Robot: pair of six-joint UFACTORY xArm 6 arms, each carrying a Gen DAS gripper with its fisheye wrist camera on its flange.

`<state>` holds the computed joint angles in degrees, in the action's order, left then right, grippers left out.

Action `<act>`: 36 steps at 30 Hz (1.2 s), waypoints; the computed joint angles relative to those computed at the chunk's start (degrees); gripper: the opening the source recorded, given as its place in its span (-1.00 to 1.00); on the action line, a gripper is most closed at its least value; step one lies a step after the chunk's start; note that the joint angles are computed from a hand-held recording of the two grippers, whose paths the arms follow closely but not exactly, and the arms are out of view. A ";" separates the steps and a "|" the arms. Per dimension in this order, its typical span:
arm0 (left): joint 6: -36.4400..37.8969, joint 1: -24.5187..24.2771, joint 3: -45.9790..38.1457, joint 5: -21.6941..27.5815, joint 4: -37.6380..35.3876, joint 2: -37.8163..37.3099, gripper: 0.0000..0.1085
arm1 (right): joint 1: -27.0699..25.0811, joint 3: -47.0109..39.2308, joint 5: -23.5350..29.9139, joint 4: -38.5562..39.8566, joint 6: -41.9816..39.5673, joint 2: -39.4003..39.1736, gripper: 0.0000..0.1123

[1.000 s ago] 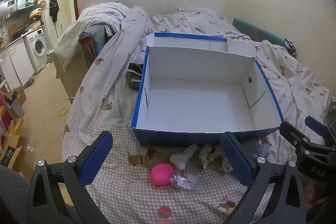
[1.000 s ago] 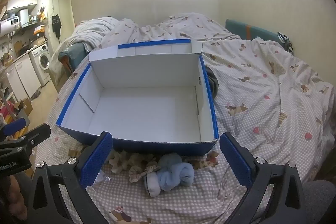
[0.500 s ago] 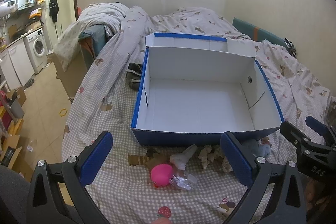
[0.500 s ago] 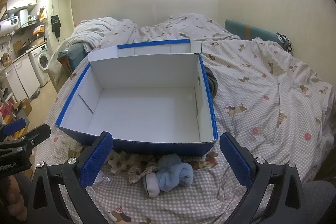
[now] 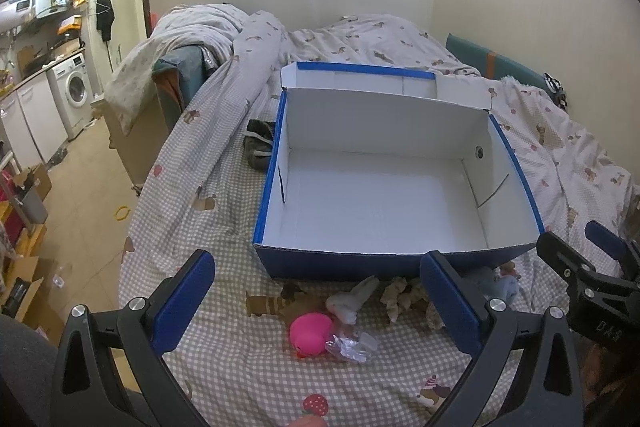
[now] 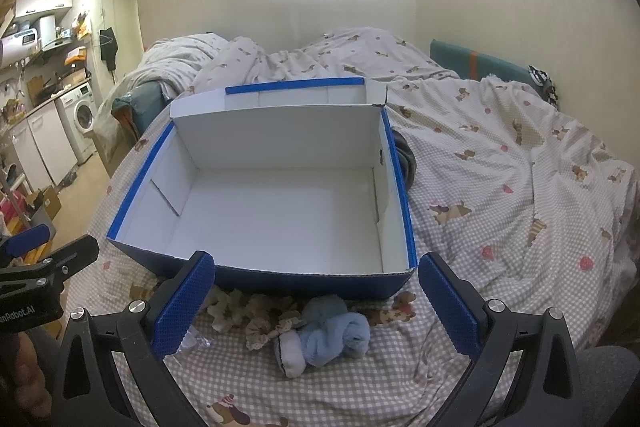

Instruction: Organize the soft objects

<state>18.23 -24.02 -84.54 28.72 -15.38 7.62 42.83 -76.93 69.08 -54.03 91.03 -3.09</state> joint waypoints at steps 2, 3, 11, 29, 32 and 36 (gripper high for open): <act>-0.05 -0.09 0.08 -0.17 0.03 -0.04 0.88 | 0.07 -0.24 0.27 -0.01 -0.06 0.12 0.83; -0.04 -0.12 0.14 -0.29 0.05 -0.09 0.88 | 0.13 -0.37 0.45 -0.03 -0.11 0.20 0.83; -0.10 -0.19 0.31 -0.47 -0.08 -0.23 0.88 | 0.23 -0.75 0.91 0.09 -0.47 0.44 0.83; 0.07 -0.07 0.46 -0.46 -0.12 -0.27 0.88 | 0.07 -0.77 0.77 0.63 -0.72 0.62 0.83; 0.16 -0.02 0.63 -0.61 -0.18 -0.34 0.88 | 0.06 -0.85 0.89 0.55 -0.80 0.68 0.83; 0.41 0.05 0.89 -0.65 -0.19 -0.41 0.88 | 0.02 -0.75 0.81 0.70 -0.94 0.64 0.83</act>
<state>18.63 -23.97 -83.65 28.06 -15.58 7.21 42.85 -77.68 69.90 -53.33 90.09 -2.45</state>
